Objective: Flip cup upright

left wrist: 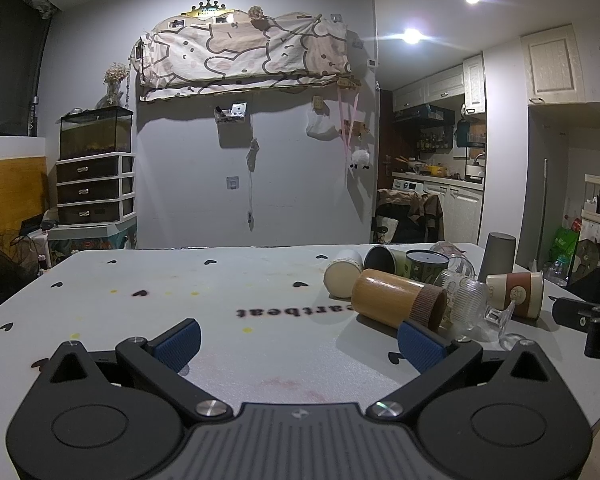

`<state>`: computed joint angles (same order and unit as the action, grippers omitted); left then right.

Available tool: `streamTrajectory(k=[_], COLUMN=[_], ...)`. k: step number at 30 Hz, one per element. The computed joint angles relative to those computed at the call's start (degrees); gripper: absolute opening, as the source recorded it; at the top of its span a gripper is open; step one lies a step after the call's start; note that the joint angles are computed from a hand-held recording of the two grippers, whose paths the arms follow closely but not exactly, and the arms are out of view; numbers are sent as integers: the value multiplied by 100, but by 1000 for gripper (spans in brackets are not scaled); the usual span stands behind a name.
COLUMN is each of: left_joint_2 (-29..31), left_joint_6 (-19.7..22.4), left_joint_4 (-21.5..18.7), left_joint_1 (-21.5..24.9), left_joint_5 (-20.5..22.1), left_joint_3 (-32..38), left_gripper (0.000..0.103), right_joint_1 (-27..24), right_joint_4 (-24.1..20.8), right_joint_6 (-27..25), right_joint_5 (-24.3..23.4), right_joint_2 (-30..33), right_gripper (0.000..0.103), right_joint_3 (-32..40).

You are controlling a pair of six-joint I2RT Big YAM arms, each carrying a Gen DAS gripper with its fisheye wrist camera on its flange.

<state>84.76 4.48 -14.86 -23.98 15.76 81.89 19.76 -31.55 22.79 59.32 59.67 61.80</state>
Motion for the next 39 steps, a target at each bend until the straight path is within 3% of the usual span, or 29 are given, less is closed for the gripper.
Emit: streamTrajectory(k=[11,16,18,20,21,26,31,35,39], left_joint_2=[5,28,48,31,27,13,14,31,55], left_joint_6=[19,-13,-55,-79,-94,-150,-206,-245,-284], left_joint_4=[-10,163,198,178,185,89,56,11,-30], left_joint_1=[3,-60,-49,-23,-14,101,206,272,355], left_joint_5=[1,-62,-61,-43,-40,19,41,61,22], left_joint_3=[8,-178,-202,-197,-206,-155,-136,-97,-50], left_gripper=[103,103,103,103,103,103,103,103,103], right_joint_1=[-15,-293,-437,-636,-755,-1303,-1567,-1694,-1820], right_joint_4=[65,965,1345,2032,2103,1454,1012,241,-915], right_joint_6=[-32,-689,-1185,-1922,-2134,-2637,-3427,-3653,-3363], right_joint_5=[-67,-633,-834,-1285,-1535,-2579,-3015,-3359,-3616], right_joint_2=[15,26,97,129,184,776,1542,2312,3178], right_gripper=[103,103,103,103,103,103,103,103,103], right_joint_3=[-19,-275,-306,-427,-378,468,1360,2309,3446])
